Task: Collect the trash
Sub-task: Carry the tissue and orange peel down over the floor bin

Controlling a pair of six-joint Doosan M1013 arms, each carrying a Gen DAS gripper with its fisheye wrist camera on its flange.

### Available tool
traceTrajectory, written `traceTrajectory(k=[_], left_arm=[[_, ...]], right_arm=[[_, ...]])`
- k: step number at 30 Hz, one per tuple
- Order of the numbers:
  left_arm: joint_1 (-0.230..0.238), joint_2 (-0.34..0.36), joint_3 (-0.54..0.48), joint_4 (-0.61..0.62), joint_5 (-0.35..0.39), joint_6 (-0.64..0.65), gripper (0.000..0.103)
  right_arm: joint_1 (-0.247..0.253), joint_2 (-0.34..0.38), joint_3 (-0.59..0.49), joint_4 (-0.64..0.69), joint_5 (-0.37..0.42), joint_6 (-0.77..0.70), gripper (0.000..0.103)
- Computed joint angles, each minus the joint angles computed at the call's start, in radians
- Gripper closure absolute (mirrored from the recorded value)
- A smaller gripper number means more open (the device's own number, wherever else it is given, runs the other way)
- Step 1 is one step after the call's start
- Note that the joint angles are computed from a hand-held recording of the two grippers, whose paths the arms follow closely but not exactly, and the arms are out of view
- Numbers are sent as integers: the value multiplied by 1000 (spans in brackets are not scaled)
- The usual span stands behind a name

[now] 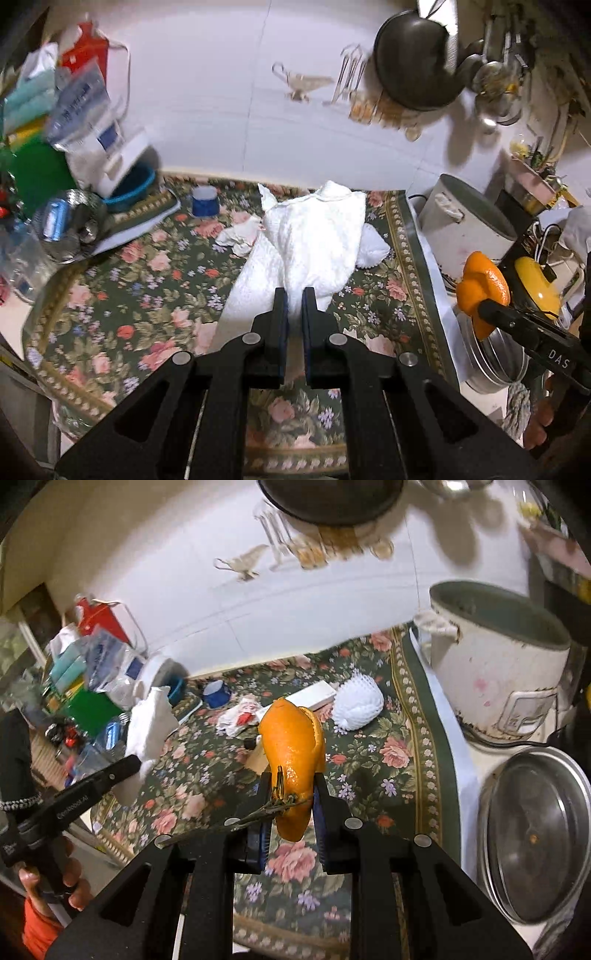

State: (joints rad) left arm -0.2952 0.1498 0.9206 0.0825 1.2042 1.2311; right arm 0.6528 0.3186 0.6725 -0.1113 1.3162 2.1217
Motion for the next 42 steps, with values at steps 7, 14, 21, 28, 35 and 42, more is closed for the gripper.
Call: traceTrajectory(k=[7, 14, 21, 28, 35, 42], left_arm=[[1, -101, 107, 0, -49, 44, 97], [75, -220, 236, -137, -63, 191, 97], [189, -351, 360, -299, -37, 348, 97], [268, -428, 418, -399, 30, 459, 97], [271, -464, 465, -413, 121, 461, 97], [209, -486, 576, -379, 146, 382, 97]], right_arm=[[78, -36, 31, -90, -20, 74, 85], [203, -49, 54, -237, 2, 237, 85], [349, -34, 49, -385, 63, 422, 85], [466, -21, 40, -479, 136, 537, 85], [511, -17, 37, -466, 220, 579, 85], [509, -65, 162, -404, 212, 618, 84]])
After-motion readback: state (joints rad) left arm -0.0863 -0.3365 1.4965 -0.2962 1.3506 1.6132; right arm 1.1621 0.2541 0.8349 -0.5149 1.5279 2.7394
